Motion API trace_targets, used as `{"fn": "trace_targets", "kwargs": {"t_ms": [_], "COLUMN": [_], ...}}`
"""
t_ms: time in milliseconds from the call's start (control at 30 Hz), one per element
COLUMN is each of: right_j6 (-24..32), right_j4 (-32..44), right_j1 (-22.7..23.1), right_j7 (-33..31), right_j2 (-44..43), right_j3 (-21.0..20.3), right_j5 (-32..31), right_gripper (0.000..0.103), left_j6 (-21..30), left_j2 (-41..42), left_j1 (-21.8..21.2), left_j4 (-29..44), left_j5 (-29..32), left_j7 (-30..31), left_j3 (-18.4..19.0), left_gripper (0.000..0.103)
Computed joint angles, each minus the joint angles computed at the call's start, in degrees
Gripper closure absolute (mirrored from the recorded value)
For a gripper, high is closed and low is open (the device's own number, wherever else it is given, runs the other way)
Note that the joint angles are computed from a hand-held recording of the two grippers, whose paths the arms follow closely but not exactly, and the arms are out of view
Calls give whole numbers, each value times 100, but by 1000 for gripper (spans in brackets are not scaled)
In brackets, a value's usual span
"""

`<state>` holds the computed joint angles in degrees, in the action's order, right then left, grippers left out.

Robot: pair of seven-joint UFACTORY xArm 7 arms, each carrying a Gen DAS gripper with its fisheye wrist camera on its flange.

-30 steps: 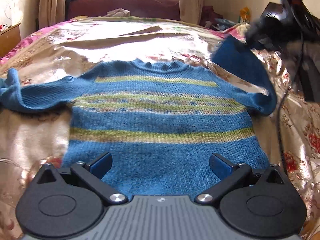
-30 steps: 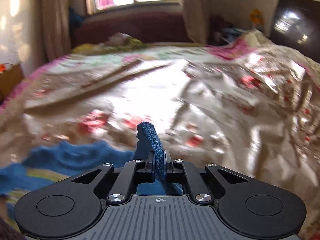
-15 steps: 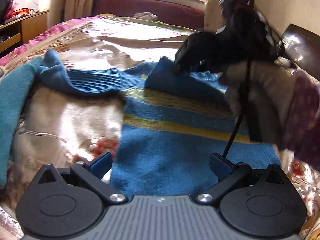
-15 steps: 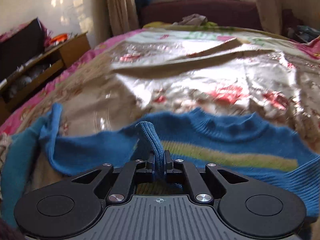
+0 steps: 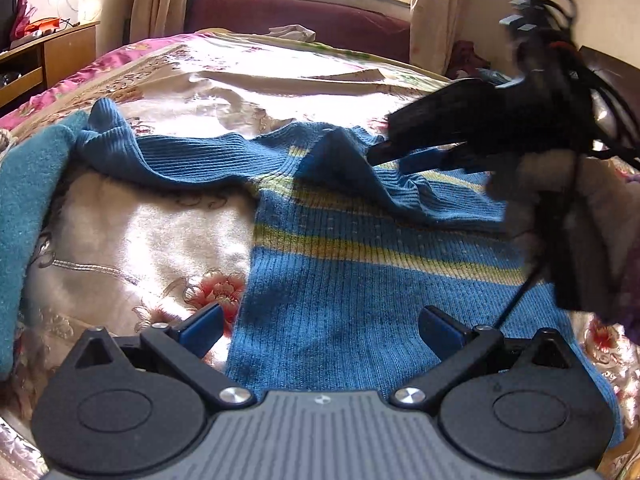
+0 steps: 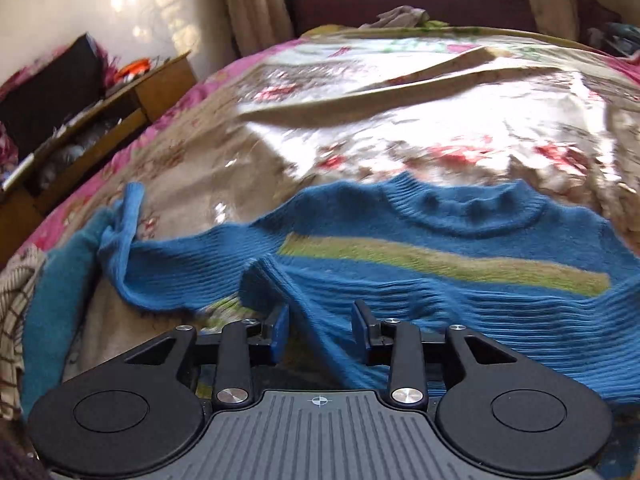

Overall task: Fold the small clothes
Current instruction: 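Fold the held sleeve across the sweater body with the right tool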

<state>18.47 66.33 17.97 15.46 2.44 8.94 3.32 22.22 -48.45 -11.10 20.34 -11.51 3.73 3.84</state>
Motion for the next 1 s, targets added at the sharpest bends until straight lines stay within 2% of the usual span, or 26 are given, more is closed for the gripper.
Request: {"fn": "trace_targets", "kwargs": {"t_ms": [133, 333, 467, 567, 600, 667, 767, 833, 867, 900, 967, 1000], "right_j6": [134, 230, 387, 558, 625, 774, 1280, 1477, 1484, 1477, 1510, 1512], "right_j4": [-222, -198, 296, 723, 856, 1129, 1632, 1847, 1879, 1889, 1944, 1951], "right_j1": [-178, -265, -162, -160, -142, -85, -13, 148, 176, 163, 175, 169], "right_j7": [608, 510, -140, -1143, -1390, -1814, -2227, -2136, -2123, -2119, -1953, -1924], "right_j2": [-237, -164, 251, 574, 679, 907, 1289, 1467, 1496, 1495, 1491, 1480], "right_j3": [-184, -134, -86, 55, 81, 112, 132, 6, -13, -4, -34, -35], "right_j5": [-786, -1434, -1610, -914, -781, -632, -408, -616, -614, -517, -407, -362], "right_gripper": [68, 67, 63, 57, 53, 51, 51, 52, 58, 74, 94, 95], "left_j6": [2, 5, -34, -93, -118, -153, -148, -139, -140, -140, -133, -130], "left_j2": [65, 190, 227, 230, 233, 248, 287, 306, 321, 335, 360, 372], "left_j1": [-34, -26, -51, -112, -131, -144, -151, -145, -143, -144, -153, -164], "left_j4": [2, 28, 23, 13, 11, 8, 32, 47, 56, 65, 83, 92], "left_j5": [16, 44, 35, -17, -35, -56, -97, -133, -152, -172, -218, -241], "left_j7": [25, 26, 57, 111, 133, 164, 189, 189, 192, 197, 205, 218], "left_j3": [-12, -37, -21, 43, 65, 87, 123, 145, 159, 176, 205, 223], "left_gripper": [0, 0, 0, 0, 0, 0, 0, 0, 0, 0, 0, 0]}}
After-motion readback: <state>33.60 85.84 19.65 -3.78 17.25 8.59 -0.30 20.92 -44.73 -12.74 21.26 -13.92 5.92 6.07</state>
